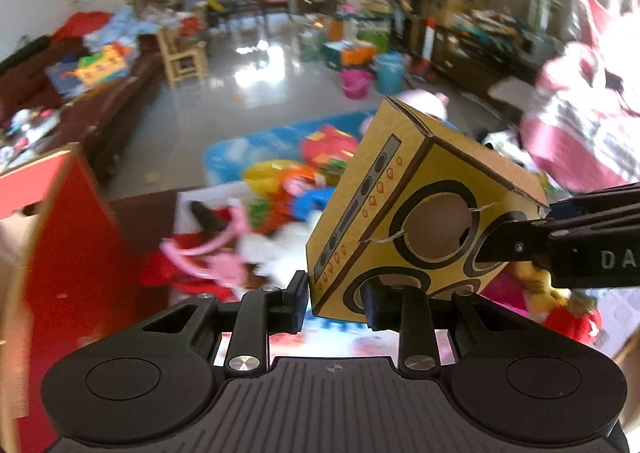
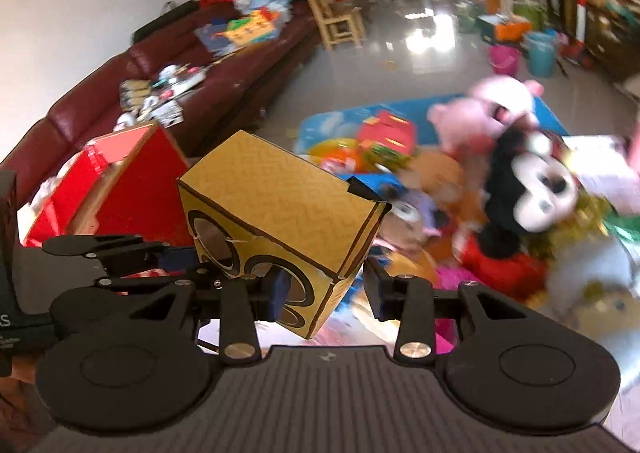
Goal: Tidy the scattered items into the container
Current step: 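Lift the yellow cardboard box with the left gripper toward the red box, then lower the yellow box into the red box and open the left gripper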
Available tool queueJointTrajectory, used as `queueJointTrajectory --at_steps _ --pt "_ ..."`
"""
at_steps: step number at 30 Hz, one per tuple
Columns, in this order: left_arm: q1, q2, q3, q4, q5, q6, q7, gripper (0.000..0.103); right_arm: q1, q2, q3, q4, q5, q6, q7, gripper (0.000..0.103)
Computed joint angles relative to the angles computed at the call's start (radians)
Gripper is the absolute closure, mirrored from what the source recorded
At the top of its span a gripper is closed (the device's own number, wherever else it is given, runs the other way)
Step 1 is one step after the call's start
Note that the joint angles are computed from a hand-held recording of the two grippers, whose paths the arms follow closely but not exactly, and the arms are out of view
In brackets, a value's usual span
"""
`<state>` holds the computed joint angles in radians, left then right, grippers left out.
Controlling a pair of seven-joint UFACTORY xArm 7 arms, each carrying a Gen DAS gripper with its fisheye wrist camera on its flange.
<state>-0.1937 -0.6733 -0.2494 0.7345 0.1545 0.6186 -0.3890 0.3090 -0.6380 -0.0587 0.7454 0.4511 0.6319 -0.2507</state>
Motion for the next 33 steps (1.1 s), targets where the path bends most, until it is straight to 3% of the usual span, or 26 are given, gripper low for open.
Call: queueJointTrajectory --at_steps 6,13,18,23,24,25,26,27,28,30,33 --pt "0.098 -0.177 0.056 -0.036 0.035 0.092 -0.008 0.076 0.108 0.133 0.021 0.151 0.081 0.005 -0.070 0.058" --pt "0.257 -0.311 0.138 -0.025 0.086 0.177 0.039 0.076 0.191 0.337 0.111 0.382 0.176 0.012 -0.165 0.057" --pt "0.363 -0.317 0.213 -0.004 0.095 0.191 0.068 0.076 0.199 0.522 0.205 0.597 0.192 0.037 -0.172 0.056" --pt "0.440 -0.251 0.268 0.030 0.100 0.171 0.105 0.077 0.195 0.655 0.281 0.749 0.137 0.047 -0.134 0.056" --pt "0.452 -0.235 0.272 0.036 0.101 0.167 0.111 0.078 0.196 0.677 0.293 0.769 0.123 0.041 -0.126 0.045" --pt "0.472 -0.212 0.273 0.044 0.107 0.159 0.108 0.062 0.197 0.695 0.302 0.785 0.113 0.034 -0.123 0.021" --pt "0.499 -0.182 0.255 0.044 0.119 0.139 0.084 0.055 0.201 0.717 0.311 0.807 0.091 0.026 -0.112 0.010" --pt "0.527 -0.166 0.236 0.045 0.137 0.135 0.063 0.031 0.205 0.732 0.317 0.814 0.066 0.000 -0.097 0.003" --pt "0.547 -0.158 0.222 0.041 0.152 0.129 0.043 0.015 0.207 0.733 0.323 0.806 0.056 -0.030 -0.092 0.003" --pt "0.549 -0.172 0.223 0.017 0.161 0.112 0.034 0.009 0.202 0.744 0.331 0.812 0.060 -0.040 -0.100 0.003" --pt "0.533 -0.172 0.242 0.003 0.145 0.110 0.042 0.008 0.193 0.755 0.337 0.820 0.063 -0.021 -0.106 0.003"
